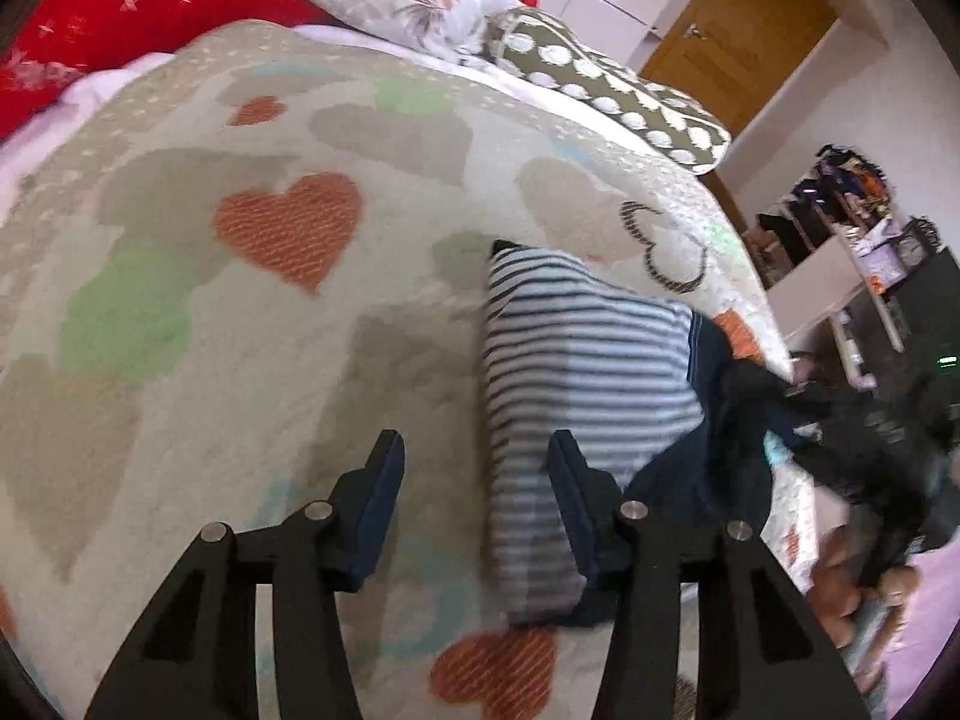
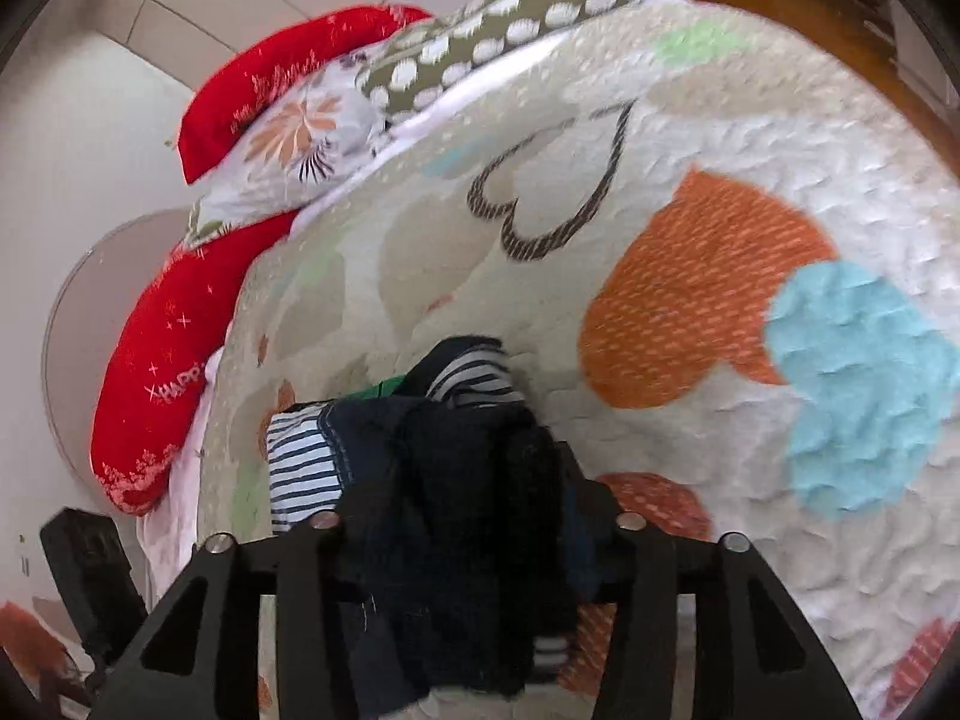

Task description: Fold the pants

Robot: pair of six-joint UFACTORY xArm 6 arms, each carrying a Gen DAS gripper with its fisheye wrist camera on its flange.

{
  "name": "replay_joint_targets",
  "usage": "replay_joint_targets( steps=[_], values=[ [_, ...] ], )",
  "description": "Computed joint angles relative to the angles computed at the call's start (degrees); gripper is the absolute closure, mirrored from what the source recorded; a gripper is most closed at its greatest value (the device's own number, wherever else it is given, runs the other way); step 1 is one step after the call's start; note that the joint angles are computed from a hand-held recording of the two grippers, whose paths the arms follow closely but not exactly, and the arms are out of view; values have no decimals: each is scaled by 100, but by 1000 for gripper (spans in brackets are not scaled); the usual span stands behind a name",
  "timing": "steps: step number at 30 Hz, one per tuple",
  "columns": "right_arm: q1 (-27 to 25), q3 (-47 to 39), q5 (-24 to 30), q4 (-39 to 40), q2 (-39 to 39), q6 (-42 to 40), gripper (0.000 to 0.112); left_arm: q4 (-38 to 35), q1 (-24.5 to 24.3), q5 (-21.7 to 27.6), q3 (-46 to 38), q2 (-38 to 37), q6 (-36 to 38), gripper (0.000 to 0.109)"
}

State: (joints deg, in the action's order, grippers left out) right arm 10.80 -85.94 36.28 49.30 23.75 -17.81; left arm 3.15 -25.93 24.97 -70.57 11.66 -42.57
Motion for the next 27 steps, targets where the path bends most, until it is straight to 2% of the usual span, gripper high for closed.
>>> replay_joint_targets(
  steps=[2, 3, 4, 7, 9, 12, 14, 16, 19, 22, 23, 27],
  values=[
    [44, 410, -412, 32, -419, -229, 60, 397, -40, 13, 294, -275, -399, 58],
    [71, 666, -581, 298, -700, -540, 60, 600, -61, 29, 392, -376, -593, 56],
    [61, 818, -518, 712, -893, -899, 60, 899, -92, 59, 504, -494, -877, 53],
    [-53, 1092, 258, 1776, -1188, -1767, 60, 1631, -209, 129, 882, -880, -1638, 48],
    [-84, 1189, 669, 2000, -1130, -1903, 60, 1943, -301, 168, 1101, -1108, -2030, 47],
    [38, 1402, 281, 1678, -953, -1440, 60, 2356, -485, 350, 1252, -1342, -2380, 47],
    [42, 1552, 151, 1876, -981, -1545, 60, 2701, -649, 562, 1292, -1488, -2622, 41],
    [110, 1837, -125, 1729, -1338, -1545, 60, 3042, -797, 731, 1309, -1588, -2919, 34],
    [234, 2338, -533, 1560, -1951, -1685, 56, 3457, -1040, 973, 1292, -1709, -3270, 31],
    [422, 2987, -1191, 1054, -2513, -1365, 53, 3962, -1345, 1333, 1228, -1791, -3558, 30],
    [500, 3325, -1471, 620, -2756, -1056, 53, 4233, -1480, 1538, 1193, -1817, -3719, 30],
    [584, 4226, -2022, -416, -3416, -331, 53, 5150, -1975, 2230, 1189, -2017, -4400, 23]
  ],
)
